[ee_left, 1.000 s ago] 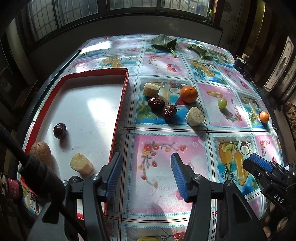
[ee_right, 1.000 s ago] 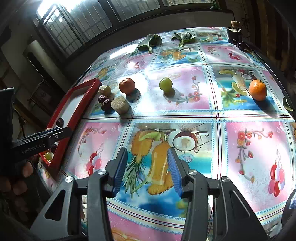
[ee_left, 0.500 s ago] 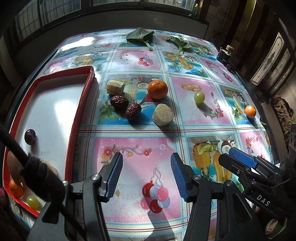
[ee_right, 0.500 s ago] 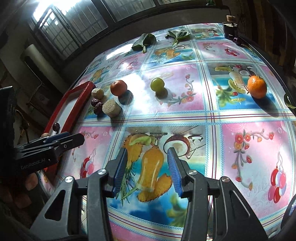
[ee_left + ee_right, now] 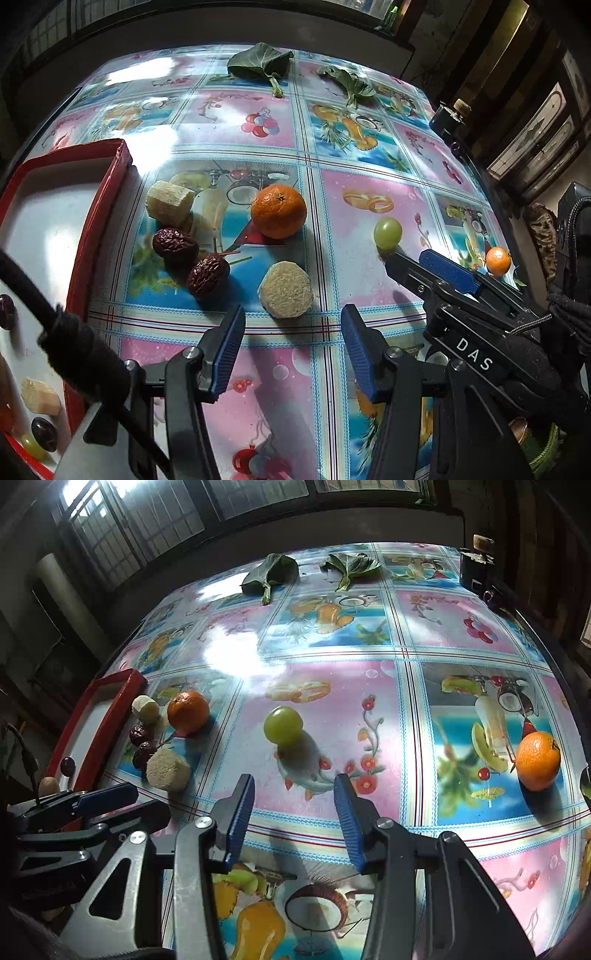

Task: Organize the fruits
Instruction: 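Grasp the beige round cake with the left tool while the right tool grasps the green grape, then carry the cake and grape into the red tray and open both tools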

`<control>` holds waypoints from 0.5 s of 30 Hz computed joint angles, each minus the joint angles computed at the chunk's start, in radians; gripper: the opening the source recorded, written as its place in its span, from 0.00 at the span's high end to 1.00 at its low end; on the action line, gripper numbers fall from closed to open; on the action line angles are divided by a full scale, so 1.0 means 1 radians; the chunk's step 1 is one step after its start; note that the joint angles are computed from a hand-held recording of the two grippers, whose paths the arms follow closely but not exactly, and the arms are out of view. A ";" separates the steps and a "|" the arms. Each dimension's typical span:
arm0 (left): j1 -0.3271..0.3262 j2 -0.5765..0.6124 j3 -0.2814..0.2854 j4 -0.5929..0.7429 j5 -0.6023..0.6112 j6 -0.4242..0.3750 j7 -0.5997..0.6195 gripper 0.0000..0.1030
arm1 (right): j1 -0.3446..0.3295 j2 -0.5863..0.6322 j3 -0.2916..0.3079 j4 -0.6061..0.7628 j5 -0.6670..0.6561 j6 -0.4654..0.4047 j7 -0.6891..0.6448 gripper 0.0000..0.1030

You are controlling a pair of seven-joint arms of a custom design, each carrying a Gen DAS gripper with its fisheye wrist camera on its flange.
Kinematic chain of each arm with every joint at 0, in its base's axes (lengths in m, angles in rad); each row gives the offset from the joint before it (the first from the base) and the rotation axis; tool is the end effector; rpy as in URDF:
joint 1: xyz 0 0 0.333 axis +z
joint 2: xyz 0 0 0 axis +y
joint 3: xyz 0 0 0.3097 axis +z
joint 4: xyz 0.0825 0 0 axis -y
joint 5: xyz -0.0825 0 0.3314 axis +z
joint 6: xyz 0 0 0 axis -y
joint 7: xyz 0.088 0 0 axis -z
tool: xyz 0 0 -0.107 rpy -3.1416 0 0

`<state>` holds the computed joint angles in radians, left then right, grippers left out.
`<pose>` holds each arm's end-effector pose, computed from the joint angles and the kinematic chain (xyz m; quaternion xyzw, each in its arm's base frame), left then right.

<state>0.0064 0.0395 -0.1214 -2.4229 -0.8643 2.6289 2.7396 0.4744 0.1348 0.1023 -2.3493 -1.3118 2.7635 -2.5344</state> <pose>0.4640 -0.0350 0.3369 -0.4726 0.8454 -0.2485 0.0117 0.3806 0.2960 0.3200 -0.5166 0.7950 -0.1825 0.2603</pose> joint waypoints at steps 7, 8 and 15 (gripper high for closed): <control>-0.011 0.046 -0.023 0.026 -0.024 0.063 0.008 0.55 | 0.003 0.067 -0.016 0.088 0.090 -0.064 -0.181 0.55; -0.012 0.047 -0.025 0.024 -0.030 0.076 0.013 0.59 | 0.007 0.072 -0.018 0.095 0.098 -0.073 -0.199 0.55; 0.001 0.011 -0.016 -0.008 -0.052 0.052 0.063 0.69 | 0.036 0.059 -0.021 0.082 0.124 -0.074 -0.225 0.74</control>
<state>0.0077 0.0508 -0.1373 -2.4307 -0.9158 2.6813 2.8026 0.5105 0.1934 0.0813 -2.2670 -1.1882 2.6891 -2.7599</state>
